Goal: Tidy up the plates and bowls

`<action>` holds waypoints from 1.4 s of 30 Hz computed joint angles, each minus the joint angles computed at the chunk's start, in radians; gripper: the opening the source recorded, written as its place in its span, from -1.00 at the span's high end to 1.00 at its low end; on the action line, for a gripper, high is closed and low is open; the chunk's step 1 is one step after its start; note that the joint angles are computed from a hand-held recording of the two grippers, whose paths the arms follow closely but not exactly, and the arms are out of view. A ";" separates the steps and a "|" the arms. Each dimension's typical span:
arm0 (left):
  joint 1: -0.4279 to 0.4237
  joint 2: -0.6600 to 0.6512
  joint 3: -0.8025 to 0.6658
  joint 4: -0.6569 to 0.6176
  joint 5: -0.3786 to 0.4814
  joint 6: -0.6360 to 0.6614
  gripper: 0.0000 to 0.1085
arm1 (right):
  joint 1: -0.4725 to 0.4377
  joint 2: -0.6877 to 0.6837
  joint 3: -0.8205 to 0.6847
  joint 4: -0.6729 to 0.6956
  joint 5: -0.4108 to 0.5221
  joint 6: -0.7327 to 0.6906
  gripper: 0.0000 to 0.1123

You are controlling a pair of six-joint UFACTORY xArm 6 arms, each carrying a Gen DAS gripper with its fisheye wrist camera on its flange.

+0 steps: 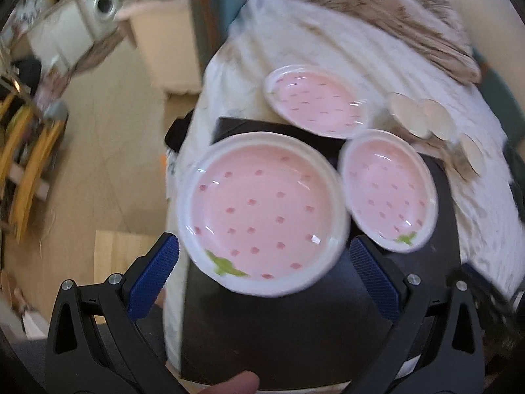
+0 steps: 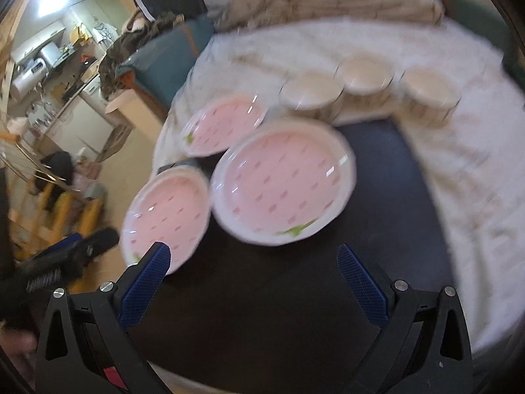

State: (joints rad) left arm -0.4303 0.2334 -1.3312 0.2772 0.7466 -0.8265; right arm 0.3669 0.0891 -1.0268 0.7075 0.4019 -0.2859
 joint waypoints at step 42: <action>0.233 0.330 -0.263 -0.461 0.148 0.472 0.55 | 0.057 0.573 -0.602 0.111 0.357 0.197 0.69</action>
State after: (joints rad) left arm -0.1970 0.5636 -1.5942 -0.1839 0.8945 -0.3545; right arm 0.4236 0.6620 -1.6291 0.8185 0.7591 -0.0891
